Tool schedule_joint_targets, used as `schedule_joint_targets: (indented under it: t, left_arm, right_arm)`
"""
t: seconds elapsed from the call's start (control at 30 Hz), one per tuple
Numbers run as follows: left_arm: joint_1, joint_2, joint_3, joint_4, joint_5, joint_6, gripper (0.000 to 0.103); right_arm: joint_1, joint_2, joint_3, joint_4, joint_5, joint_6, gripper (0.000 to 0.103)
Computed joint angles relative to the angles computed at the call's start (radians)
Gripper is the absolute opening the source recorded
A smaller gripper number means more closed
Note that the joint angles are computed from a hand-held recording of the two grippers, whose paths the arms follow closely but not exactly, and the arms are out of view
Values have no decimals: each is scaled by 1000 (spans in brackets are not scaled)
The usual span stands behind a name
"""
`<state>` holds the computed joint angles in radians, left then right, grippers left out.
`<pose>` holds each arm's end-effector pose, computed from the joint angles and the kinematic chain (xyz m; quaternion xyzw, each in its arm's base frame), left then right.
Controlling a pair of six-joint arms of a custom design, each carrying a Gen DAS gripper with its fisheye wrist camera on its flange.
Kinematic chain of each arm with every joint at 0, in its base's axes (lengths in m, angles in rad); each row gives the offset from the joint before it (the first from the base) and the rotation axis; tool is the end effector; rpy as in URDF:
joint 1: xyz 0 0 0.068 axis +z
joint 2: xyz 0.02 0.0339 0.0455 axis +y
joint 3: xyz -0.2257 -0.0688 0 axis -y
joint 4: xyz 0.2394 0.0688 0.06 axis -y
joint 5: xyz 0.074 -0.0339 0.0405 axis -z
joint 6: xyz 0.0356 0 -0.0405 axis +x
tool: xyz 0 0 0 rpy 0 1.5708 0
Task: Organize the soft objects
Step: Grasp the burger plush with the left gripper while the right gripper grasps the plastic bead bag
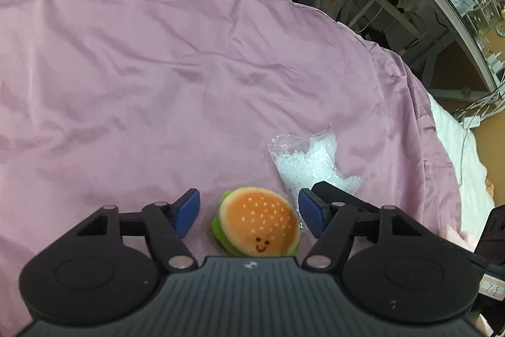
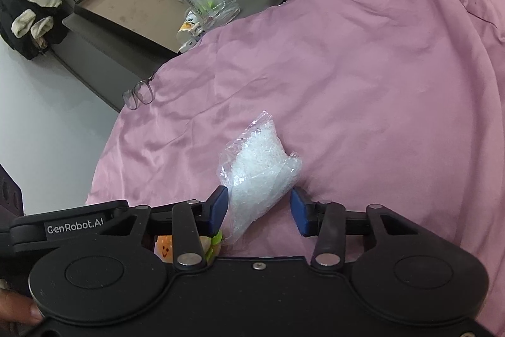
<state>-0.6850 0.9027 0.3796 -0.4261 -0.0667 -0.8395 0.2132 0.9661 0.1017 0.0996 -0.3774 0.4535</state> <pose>0.1419 -0.1129 0.1340 -0.0836 0.9479 -0.1881 0.2430 0.1634 0.0488 0.0819 0.0353 0.9059 0.2891 0.3075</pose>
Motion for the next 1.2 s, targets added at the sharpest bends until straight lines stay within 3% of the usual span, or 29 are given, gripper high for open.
schedule_joint_targets:
  t: [0.13, 0.33, 0.47, 0.53, 0.63, 0.93, 1.07, 1.2]
  left_arm:
    - [13, -6, -2, -37, 2, 4, 49]
    - [-35, 15, -3, -25, -25, 17, 48]
    - [-43, -21, -5, -54, -29, 16, 33]
    - [-46, -55, -6, -82, -28, 15, 30]
    - [-68, -111, 2, -151, -50, -5, 30]
    - [-128, -338, 63, -414, -135, -51, 30]
    - [-210, -409, 112, -537, -199, -112, 30]
    - [-330, -448, 166, -653, -284, -202, 30]
  right_arm:
    - [-63, 57, 8, 53, -72, 36, 45]
    - [-43, 115, 19, 105, -49, 46, 46]
    - [-54, 228, 44, 189, -59, 66, 45]
    - [-43, 251, 53, 204, -30, 68, 24]
    - [-61, 224, 44, 183, -39, 62, 16]
    - [7, -265, 16, -261, 74, -10, 13]
    - [65, -505, 37, -517, 119, -11, 13]
    - [175, -650, 83, -687, 194, 25, 13]
